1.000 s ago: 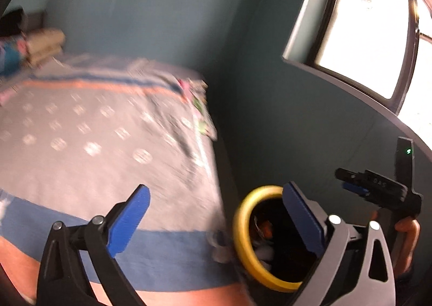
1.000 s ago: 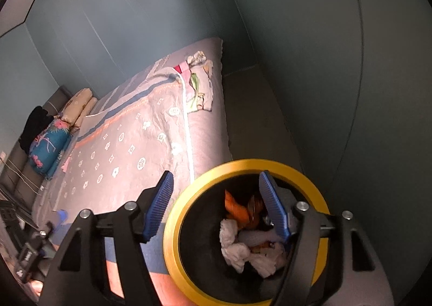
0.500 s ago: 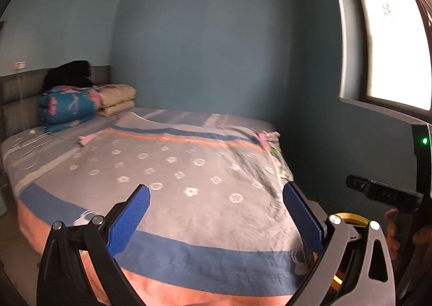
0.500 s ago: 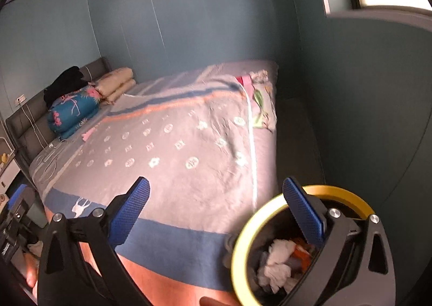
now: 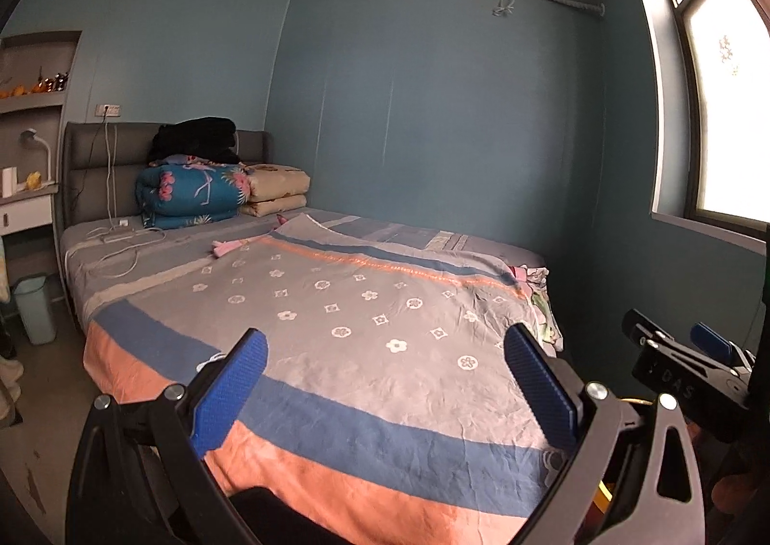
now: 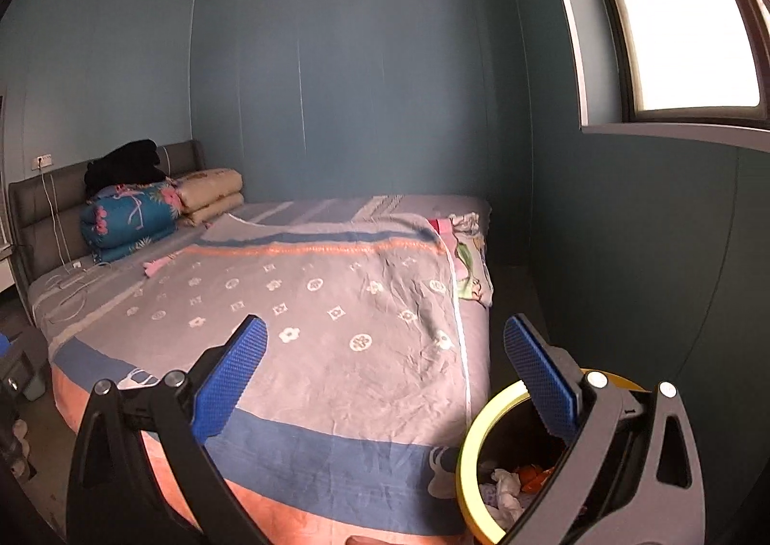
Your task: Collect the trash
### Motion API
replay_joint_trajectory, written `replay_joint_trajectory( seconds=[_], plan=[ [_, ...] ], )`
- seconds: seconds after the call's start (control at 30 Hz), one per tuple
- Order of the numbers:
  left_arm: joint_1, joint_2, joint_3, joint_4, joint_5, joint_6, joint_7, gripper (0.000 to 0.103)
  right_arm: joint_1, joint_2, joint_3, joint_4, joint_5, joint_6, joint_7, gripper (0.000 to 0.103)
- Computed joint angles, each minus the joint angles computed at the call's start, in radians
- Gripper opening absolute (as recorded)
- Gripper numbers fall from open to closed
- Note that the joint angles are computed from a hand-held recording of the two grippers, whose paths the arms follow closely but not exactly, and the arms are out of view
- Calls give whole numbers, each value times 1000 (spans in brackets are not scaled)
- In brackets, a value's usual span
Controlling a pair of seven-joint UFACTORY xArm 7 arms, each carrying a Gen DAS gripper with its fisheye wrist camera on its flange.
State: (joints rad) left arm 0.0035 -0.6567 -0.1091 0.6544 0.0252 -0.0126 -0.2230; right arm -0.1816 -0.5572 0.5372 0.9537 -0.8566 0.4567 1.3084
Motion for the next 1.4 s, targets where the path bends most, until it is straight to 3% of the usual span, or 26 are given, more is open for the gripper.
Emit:
replay_joint_trajectory(
  seconds=[0.1,0.3,1.4],
  plan=[
    [12,-30,-9,-23,-1,7,-13,95,-6,-24,28,2,-7,48,20,95],
    [61,-67,-49,-49,7,2,-47,95,44,-19,-7,0,39,74,-38,95],
    [20,-75,-5,-72,12,39,-67,95,120,60,-50,-2,9,56,-52,95]
  ],
)
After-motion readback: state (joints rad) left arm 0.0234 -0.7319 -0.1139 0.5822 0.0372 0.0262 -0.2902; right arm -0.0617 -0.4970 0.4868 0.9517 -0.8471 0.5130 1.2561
